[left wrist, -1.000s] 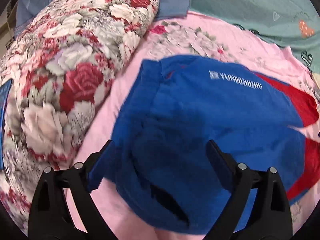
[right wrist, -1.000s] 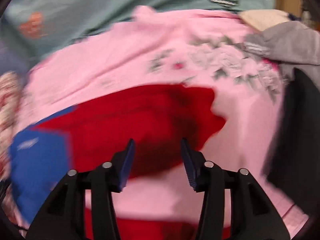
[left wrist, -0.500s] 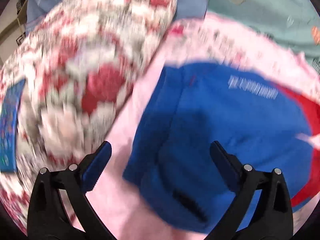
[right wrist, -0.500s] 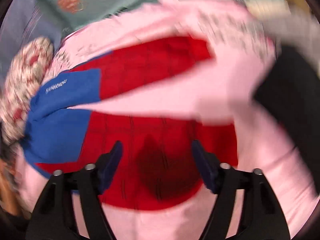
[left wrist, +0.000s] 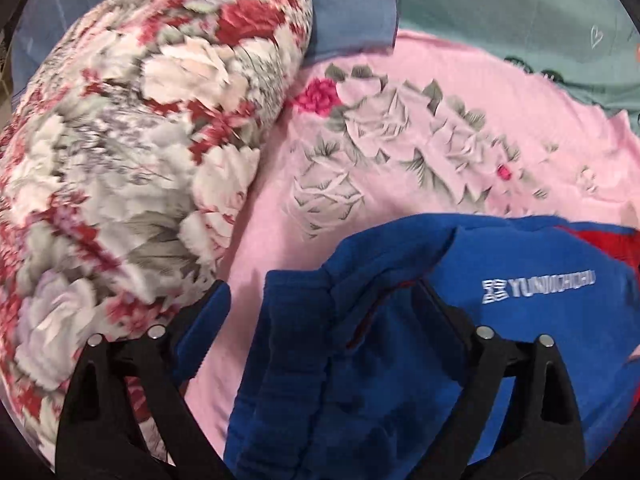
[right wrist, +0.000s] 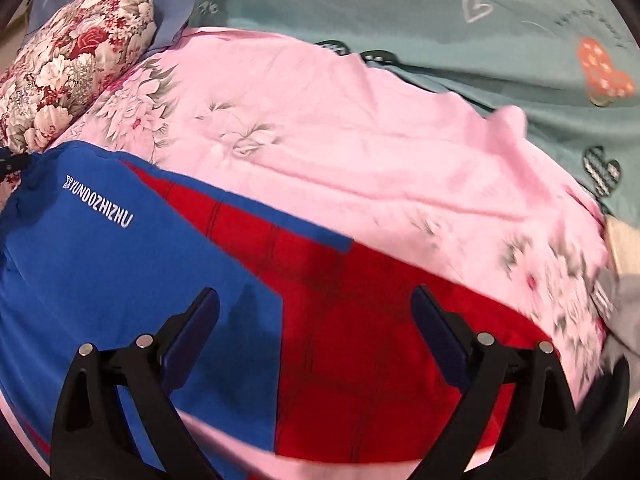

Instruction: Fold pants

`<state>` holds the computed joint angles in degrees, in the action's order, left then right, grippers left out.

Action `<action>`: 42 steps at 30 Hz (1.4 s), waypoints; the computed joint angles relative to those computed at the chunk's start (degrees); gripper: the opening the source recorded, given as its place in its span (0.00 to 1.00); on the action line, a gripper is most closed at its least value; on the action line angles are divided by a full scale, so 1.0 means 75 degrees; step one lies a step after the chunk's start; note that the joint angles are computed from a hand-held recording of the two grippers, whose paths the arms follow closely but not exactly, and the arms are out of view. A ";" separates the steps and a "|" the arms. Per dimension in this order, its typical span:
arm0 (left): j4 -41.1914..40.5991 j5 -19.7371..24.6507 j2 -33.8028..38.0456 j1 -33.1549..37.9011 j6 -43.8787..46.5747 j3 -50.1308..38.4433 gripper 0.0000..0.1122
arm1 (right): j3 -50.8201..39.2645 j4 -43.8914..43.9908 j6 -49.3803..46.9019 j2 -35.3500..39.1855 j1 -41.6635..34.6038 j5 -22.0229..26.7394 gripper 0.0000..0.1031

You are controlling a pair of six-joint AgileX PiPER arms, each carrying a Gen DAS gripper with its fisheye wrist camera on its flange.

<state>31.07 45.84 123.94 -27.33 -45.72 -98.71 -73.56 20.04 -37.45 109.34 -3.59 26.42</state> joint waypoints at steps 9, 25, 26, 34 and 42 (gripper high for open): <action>-0.0424 -0.0111 0.0646 0.0046 0.1166 -0.0730 0.44 | -0.2075 0.0131 -0.0883 0.1615 0.0079 0.1290 0.83; 0.3115 -0.1518 -0.4323 -0.1480 -0.3141 0.4632 0.36 | 0.1922 0.5058 -0.5343 -0.2698 -0.2221 0.3453 0.05; 0.3394 -0.1470 -0.4711 -0.1710 -0.3663 0.5210 0.37 | 0.2421 0.5203 -0.5639 -0.3082 -0.2462 0.3652 0.05; 0.2742 -0.1399 -0.5911 -0.2228 -0.4922 0.7633 0.83 | 0.5852 0.5123 -0.7048 -0.3914 -0.2711 0.3044 0.25; -0.0117 -0.1324 -0.6887 -0.1512 -0.2964 0.7833 0.84 | 0.6222 0.5729 -0.7470 -0.4434 -0.4185 0.4130 0.46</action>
<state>30.19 35.91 72.29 -38.67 -67.95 -39.96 -26.90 63.01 -93.48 76.09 -34.98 57.40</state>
